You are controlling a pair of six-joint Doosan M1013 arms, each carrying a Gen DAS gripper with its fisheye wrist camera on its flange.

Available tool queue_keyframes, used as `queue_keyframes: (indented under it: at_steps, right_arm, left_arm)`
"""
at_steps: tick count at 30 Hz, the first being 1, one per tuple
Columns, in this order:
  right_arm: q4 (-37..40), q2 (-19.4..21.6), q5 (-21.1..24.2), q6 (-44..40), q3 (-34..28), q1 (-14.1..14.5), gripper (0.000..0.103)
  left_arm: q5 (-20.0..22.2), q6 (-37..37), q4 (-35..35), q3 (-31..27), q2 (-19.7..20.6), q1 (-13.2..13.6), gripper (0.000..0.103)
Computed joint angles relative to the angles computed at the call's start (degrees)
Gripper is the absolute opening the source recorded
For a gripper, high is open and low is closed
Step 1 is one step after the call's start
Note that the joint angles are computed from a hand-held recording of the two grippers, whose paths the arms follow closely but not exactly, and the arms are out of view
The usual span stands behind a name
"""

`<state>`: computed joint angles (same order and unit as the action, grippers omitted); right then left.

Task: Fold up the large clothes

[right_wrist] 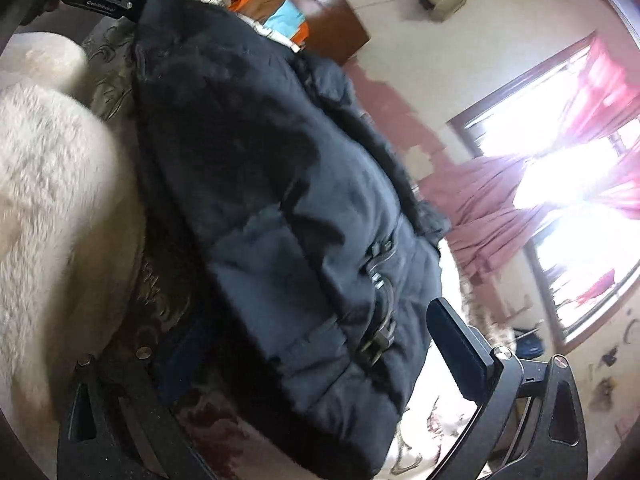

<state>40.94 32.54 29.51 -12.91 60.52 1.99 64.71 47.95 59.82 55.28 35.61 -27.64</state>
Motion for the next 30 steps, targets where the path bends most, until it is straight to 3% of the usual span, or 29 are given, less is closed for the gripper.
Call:
queue_keyframes:
  at_steps: [1,2,3,5,8,10,14,17,25,30]
  right_arm:
    - [3.89,-0.41,-0.83,-3.41,0.87,-0.10,0.093]
    - [8.10,-0.85,-1.40,-7.06,1.72,-0.23,0.074]
    - [11.55,-1.24,-1.60,-9.93,2.32,-0.34,0.064]
    - [11.67,-1.47,0.07,-8.88,1.82,-0.44,0.042]
    - [12.42,-1.73,2.11,-6.97,1.42,-0.66,0.022]
    - [10.73,-1.68,3.11,-2.94,0.66,-0.68,0.019]
    - [1.63,0.19,11.67,20.13,-6.27,-1.26,0.013]
    - [0.91,1.94,16.25,30.34,-10.99,-1.94,0.010]
    - [3.38,3.22,18.80,38.70,-14.47,-3.36,0.007]
    - [5.91,0.26,16.29,37.06,-9.79,-4.07,0.007]
  left_arm:
    - [0.16,0.01,0.04,-0.13,0.03,-0.04,0.018]
    - [0.27,-0.01,0.15,-0.19,0.04,-0.09,0.018]
    - [0.34,-0.13,0.32,-0.26,0.06,-0.11,0.018]
    - [0.30,-0.79,0.45,-0.31,-0.02,-0.12,0.017]
    - [0.38,-1.37,0.36,-0.82,-0.05,-0.18,0.014]
    - [0.63,-1.80,0.43,-1.43,-0.05,-0.30,0.012]
    - [2.66,-1.50,-0.40,-4.21,0.55,-0.45,0.011]
    - [4.40,-1.16,-1.87,-7.13,1.28,-0.41,0.011]
    - [5.96,-4.03,-2.08,-10.54,1.67,-0.72,0.009]
    - [4.48,-8.53,0.56,-7.48,-0.31,-2.00,0.008]
